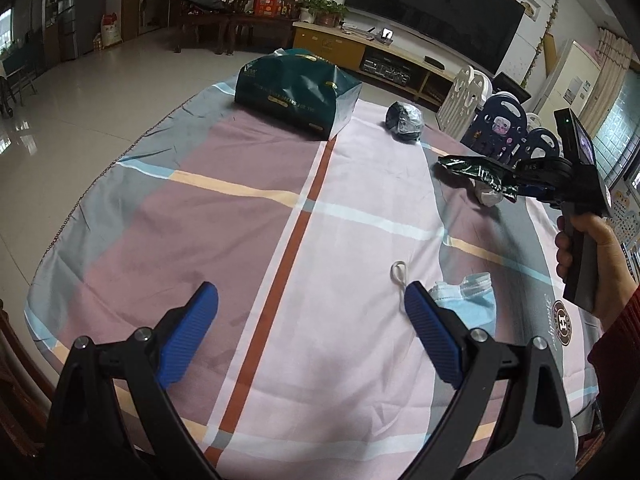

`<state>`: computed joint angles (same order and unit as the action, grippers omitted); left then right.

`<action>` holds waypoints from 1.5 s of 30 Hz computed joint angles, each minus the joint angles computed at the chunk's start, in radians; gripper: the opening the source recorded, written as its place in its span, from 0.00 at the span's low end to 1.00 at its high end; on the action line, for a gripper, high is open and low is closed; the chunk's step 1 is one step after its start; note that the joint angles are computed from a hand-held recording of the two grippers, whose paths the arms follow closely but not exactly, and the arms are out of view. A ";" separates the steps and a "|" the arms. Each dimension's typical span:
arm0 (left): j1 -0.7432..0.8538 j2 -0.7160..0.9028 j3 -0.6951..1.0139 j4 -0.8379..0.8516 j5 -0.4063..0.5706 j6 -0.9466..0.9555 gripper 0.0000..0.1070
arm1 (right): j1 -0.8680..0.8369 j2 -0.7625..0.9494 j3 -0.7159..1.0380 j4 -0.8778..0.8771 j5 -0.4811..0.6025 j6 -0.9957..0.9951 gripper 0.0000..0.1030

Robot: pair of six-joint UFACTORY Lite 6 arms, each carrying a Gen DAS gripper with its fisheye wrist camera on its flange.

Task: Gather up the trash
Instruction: 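Release the blue mask and grasp the green snack bag with the right tool, then grasp the blue face mask with the left tool while the right tool lifts the green bag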

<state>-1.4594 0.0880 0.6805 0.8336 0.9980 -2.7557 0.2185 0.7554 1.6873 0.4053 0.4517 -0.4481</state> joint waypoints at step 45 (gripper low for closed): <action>0.304 0.340 0.388 0.222 -0.393 0.440 0.88 | -0.874 -1.414 -1.309 0.408 0.576 -0.715 0.14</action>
<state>-1.1554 0.4275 1.0684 1.0552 0.6052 -2.3156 -0.6560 -0.6588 0.3778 0.8132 1.0279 -1.1635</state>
